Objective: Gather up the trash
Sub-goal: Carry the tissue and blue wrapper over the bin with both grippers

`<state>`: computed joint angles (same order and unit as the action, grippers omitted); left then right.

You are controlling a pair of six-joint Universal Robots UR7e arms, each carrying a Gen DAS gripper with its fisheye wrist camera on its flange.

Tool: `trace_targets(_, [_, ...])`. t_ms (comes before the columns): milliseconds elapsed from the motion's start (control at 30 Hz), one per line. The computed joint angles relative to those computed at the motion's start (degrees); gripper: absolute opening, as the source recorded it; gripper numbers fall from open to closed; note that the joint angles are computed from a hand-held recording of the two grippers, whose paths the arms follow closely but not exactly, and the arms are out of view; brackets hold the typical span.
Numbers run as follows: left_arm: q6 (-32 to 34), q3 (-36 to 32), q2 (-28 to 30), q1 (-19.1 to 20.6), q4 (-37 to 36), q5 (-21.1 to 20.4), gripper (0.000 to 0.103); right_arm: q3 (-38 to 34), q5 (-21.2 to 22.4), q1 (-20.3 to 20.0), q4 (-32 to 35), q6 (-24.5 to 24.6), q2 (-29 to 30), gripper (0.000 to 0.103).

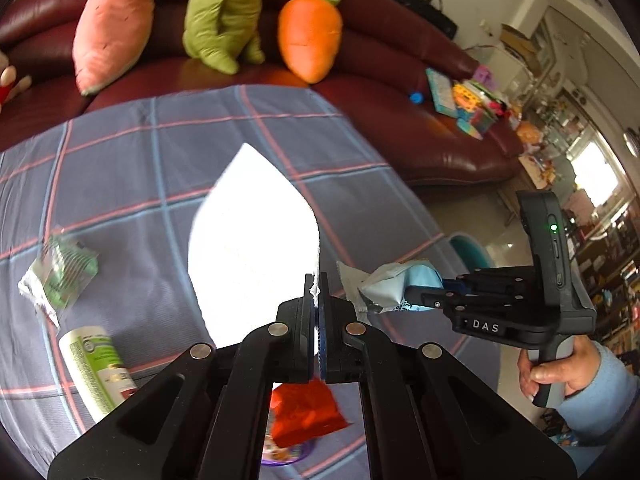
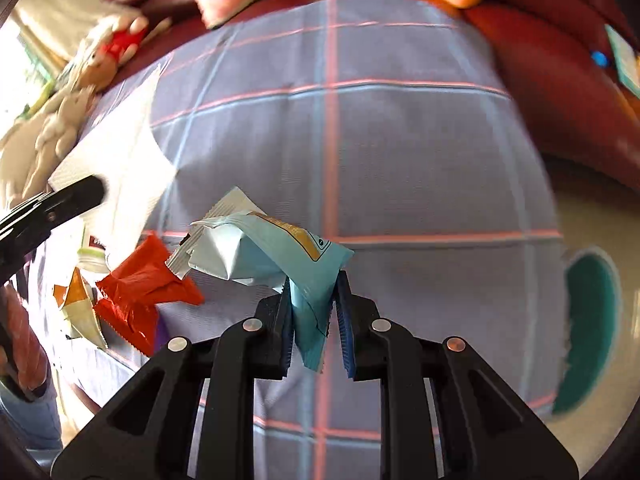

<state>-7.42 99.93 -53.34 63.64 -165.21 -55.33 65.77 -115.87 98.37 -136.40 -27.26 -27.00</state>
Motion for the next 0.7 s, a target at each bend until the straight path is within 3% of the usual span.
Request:
trace_targets(367, [0.22,-5.40,5.93,-5.03,1.30,-0.84,0.001,7.44,0.63,-3.72,-6.04,-0.30,-9.82,0.018])
trace_targets(700, [1.70,-14.21,13.90,-8.99,7.06,-1.36,0.001,11.92,2.28,-7.97,-10.51,-0.47,-16.60,0.018])
